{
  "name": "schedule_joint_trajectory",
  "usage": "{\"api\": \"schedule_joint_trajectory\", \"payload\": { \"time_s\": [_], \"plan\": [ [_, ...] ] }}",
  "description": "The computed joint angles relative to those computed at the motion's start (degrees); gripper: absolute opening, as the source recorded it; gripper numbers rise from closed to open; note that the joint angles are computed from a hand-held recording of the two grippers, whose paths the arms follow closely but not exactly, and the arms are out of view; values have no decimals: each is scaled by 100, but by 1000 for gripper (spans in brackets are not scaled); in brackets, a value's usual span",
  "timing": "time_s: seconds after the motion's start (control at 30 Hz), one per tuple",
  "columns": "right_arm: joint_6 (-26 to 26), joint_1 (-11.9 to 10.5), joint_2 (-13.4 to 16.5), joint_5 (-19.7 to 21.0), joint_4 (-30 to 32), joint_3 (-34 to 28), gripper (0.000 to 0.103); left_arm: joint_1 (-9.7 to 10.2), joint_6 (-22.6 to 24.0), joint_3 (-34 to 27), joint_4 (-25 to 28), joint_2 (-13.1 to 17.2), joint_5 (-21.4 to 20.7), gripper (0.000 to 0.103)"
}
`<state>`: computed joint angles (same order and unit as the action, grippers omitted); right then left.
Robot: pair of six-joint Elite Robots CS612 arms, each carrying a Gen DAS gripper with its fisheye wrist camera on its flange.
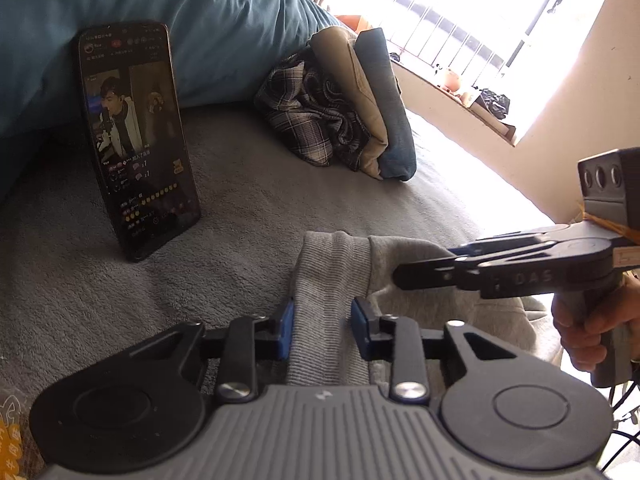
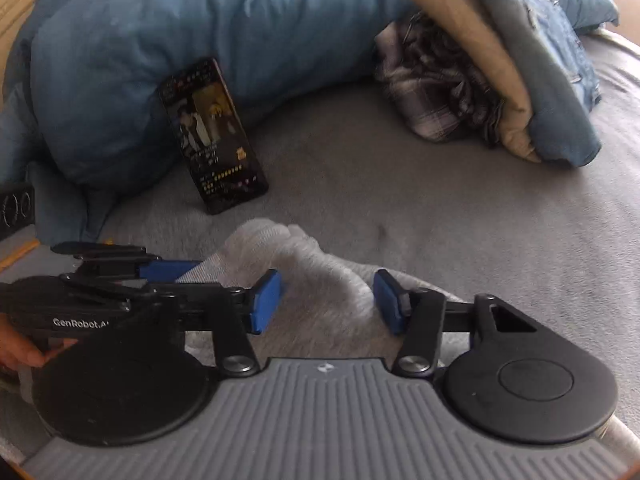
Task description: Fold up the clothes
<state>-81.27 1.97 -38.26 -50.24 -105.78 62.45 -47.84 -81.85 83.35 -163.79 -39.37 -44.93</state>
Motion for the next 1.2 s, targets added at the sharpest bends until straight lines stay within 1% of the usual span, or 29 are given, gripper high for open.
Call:
{"api": "schedule_joint_trajectory", "payload": {
  "time_s": [0.03, 0.1, 0.17, 0.3, 0.37, 0.53, 0.57, 0.6, 0.63, 0.67, 0.7, 0.73, 0.77, 0.8, 0.83, 0.87, 0.93, 1.0, 1.07, 1.1, 1.2],
  "plan": [
    [-137, -10, -47, 0, -87, 94, 9, -17, -13, 21, -55, 2, 37, 25],
    [-492, -48, -148, 81, -211, 278, 7, -49, -28, 59, -162, 6, 107, 25],
    [-813, -86, -248, 156, -373, 458, 6, -66, 56, 53, -236, 21, 138, 24],
    [-921, -118, -282, 194, -507, 486, 6, -49, 176, 17, -514, 60, 149, 24],
    [-995, -111, -273, 205, -525, 457, 6, -35, 164, -3, -477, 67, 151, 24],
    [-1187, -46, -165, 129, -689, 412, 6, 62, 154, -82, -127, 83, -227, 25],
    [-1159, -33, -113, 112, -686, 369, 6, 77, 130, -87, -67, 79, -294, 28],
    [-1085, -24, -68, 114, -659, 321, 6, 77, 61, -85, 19, 60, -293, 35],
    [-990, -19, -26, 124, -621, 270, 8, 62, -9, -85, 147, 32, -209, 38],
    [-843, -25, -3, 161, -573, 224, 11, 47, -77, -84, 279, 3, -120, 44],
    [-709, -52, -1, 241, -493, 182, 15, 26, -130, -81, 430, -33, -3, 48],
    [-592, -84, -4, 334, -402, 140, 22, 4, -173, -80, 567, -66, 124, 49],
    [-526, -129, -24, 445, -362, 132, 31, -10, -153, -87, 638, -91, 236, 50],
    [-490, -208, -67, 607, -405, 164, 37, -24, -135, -95, 711, -115, 348, 51],
    [-438, -287, -114, 757, -507, 221, 47, -34, -95, -109, 743, -132, 437, 51],
    [-351, -388, -161, 906, -657, 288, 49, -20, 53, -146, 582, -114, 421, 51],
    [-150, -556, -205, 1013, -987, 373, 49, 12, 345, -233, 265, -72, 358, 51],
    [107, -695, -225, 911, -1456, 466, 48, 79, 623, -415, -34, 43, 88, 50],
    [272, -795, -221, 655, -1739, 483, 47, 142, 839, -675, -3, 181, -151, 48],
    [267, -832, -215, 521, -1796, 471, 47, 166, 914, -804, 44, 255, -208, 48],
    [12, -896, -202, 208, -2024, 510, 39, 205, 873, -1058, 315, 407, -107, 48]
  ]
}}
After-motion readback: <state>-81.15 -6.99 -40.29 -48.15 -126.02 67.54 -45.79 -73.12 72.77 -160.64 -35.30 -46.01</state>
